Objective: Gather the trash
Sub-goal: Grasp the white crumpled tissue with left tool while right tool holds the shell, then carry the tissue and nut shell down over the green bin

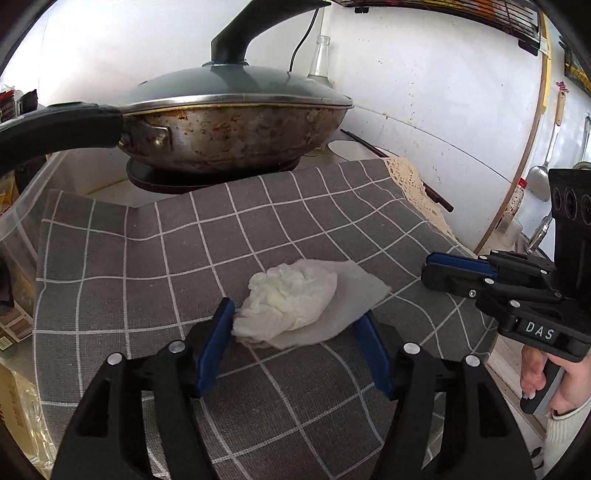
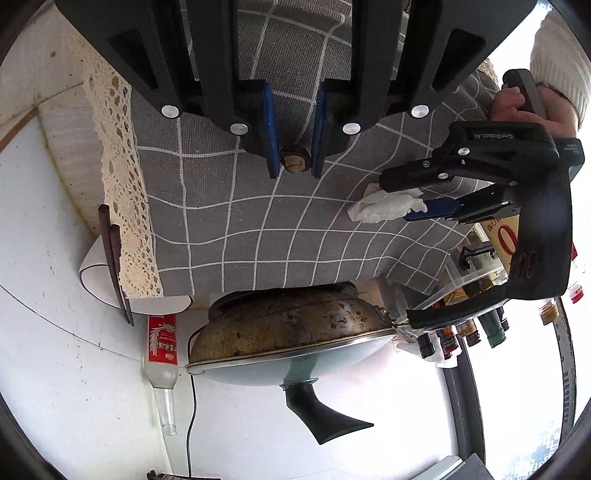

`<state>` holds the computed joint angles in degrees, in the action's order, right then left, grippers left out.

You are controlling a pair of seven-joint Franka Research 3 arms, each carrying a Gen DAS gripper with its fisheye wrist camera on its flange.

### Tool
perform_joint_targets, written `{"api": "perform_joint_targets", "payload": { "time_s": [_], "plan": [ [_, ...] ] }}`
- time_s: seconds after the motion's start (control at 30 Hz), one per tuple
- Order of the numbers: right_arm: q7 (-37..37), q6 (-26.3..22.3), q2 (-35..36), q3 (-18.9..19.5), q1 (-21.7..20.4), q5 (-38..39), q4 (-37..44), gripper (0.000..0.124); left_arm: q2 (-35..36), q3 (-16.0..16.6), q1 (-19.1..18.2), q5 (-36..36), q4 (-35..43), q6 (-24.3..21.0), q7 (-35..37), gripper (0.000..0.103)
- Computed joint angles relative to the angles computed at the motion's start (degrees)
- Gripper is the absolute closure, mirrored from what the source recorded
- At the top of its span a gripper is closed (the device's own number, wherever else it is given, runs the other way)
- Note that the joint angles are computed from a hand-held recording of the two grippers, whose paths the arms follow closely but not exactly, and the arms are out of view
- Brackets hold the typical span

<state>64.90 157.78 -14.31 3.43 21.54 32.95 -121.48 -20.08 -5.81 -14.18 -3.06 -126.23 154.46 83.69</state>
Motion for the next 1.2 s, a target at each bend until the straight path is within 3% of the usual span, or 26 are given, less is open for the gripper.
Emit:
{"api": "perform_joint_targets", "payload": {
  "time_s": [0.13, 0.17, 0.23, 0.33, 0.6, 0.77, 1.2],
  "plan": [
    [-0.98, 0.64, -0.23, -0.15, 0.65, 1.36, -0.66, 0.107, 1.59, -0.74, 0.93, 1.08, 2.35, -2.74, -1.18, 0.038],
    [-0.95, 0.84, -0.29, -0.06, 0.69, 1.38, -0.78, 0.107, 1.77, -1.32, 1.58, 2.28, 2.53, -2.81, -1.98, 0.045],
    [-1.72, 0.77, -0.55, -0.45, 1.18, 2.53, -0.94, 0.107, 1.79, -1.47, 1.93, 3.23, 2.39, -2.42, -2.40, 0.077],
    [-1.87, 0.85, -1.07, -0.39, 1.14, 2.61, -1.35, 0.107, 1.10, -0.16, 0.99, 0.65, 1.20, -0.64, -1.52, 0.087],
    [-1.56, 1.09, -2.89, -0.44, 1.22, 2.60, -2.62, 0.107, -2.34, 0.80, 0.35, -0.69, -2.19, 3.81, -1.73, 0.089],
    [-0.82, 1.58, -5.66, -0.28, 1.60, 2.36, -4.28, 0.107, -6.27, 2.43, -2.28, -1.97, -4.17, 5.33, -0.10, 0.090],
    [8.55, 1.77, -24.33, 2.93, 0.75, -4.92, -19.53, 0.107, -21.74, -0.23, -10.22, 0.24, -16.77, 5.86, -3.59, 0.090]
  ]
}}
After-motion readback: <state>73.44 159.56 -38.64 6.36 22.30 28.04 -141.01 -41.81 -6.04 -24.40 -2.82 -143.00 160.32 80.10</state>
